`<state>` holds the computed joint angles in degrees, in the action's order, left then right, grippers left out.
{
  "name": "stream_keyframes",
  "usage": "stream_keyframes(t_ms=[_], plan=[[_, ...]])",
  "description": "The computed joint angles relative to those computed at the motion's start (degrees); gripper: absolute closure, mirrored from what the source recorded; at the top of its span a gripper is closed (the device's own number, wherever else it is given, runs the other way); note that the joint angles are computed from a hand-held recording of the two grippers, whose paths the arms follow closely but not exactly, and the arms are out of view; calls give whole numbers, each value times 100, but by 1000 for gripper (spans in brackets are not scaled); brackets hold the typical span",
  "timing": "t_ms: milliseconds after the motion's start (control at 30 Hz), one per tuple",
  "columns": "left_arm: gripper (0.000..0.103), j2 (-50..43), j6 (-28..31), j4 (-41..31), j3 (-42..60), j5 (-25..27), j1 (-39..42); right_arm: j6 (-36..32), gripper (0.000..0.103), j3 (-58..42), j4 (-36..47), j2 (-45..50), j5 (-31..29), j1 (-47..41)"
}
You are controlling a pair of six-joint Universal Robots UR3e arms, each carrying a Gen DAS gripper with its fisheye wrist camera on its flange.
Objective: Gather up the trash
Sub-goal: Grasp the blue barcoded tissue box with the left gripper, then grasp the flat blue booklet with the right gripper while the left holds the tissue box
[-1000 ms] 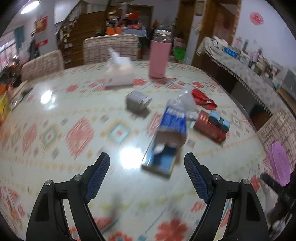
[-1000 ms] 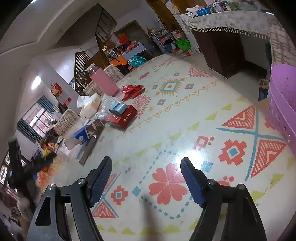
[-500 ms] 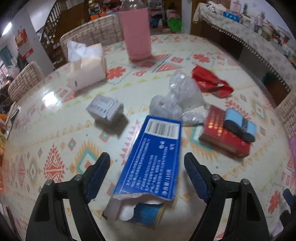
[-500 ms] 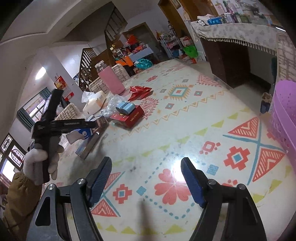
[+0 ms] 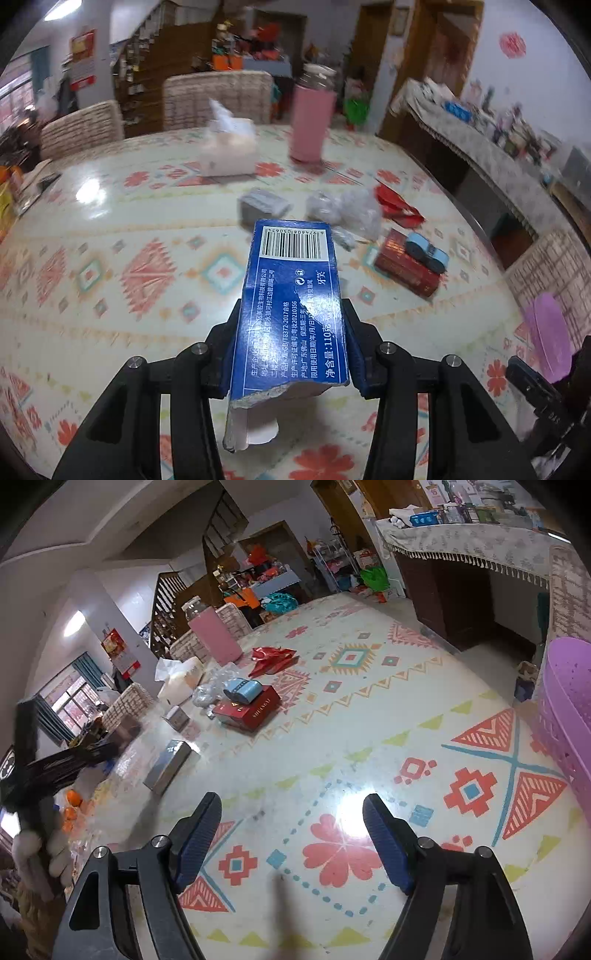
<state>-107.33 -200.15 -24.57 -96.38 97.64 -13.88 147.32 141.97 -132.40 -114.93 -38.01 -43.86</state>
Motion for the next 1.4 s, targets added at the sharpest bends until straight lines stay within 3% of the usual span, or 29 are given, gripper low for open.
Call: stream_keyframes(t_ms=[233, 300, 400, 533, 767, 1067, 1233, 1400], plan=[[56, 508, -235, 1026, -1429, -497, 814, 776, 20, 153, -904, 34, -475, 183], [56, 585, -253, 1273, -1675, -547, 985, 1188, 20, -73, -1327, 324, -1079, 685], [56, 766, -272, 1589, -2088, -870, 1333, 1550, 20, -436, -1312, 612, -1202, 1237], [56, 915, -391, 1755, -2403, -1052, 1627, 2406, 20, -1329, -1631, 1507, -1418, 2418], [56, 1095, -550, 1928, -2669, -1067, 1807, 3686, 20, -3809, -1730, 3806, -2178, 4436], [56, 1117, -572, 1838, -2656, -1196, 1880, 4182, 19, -6039, -1131, 5399, -3171, 5631], [56, 1145, -569, 1832, -2664, -1246, 1893, 4292, 18, -6800, -848, 5830, -3802, 6015], [56, 1130, -556, 1780, -2630, -1254, 1881, 4264, 19, -7285, -691, 6126, -4793, 6446]])
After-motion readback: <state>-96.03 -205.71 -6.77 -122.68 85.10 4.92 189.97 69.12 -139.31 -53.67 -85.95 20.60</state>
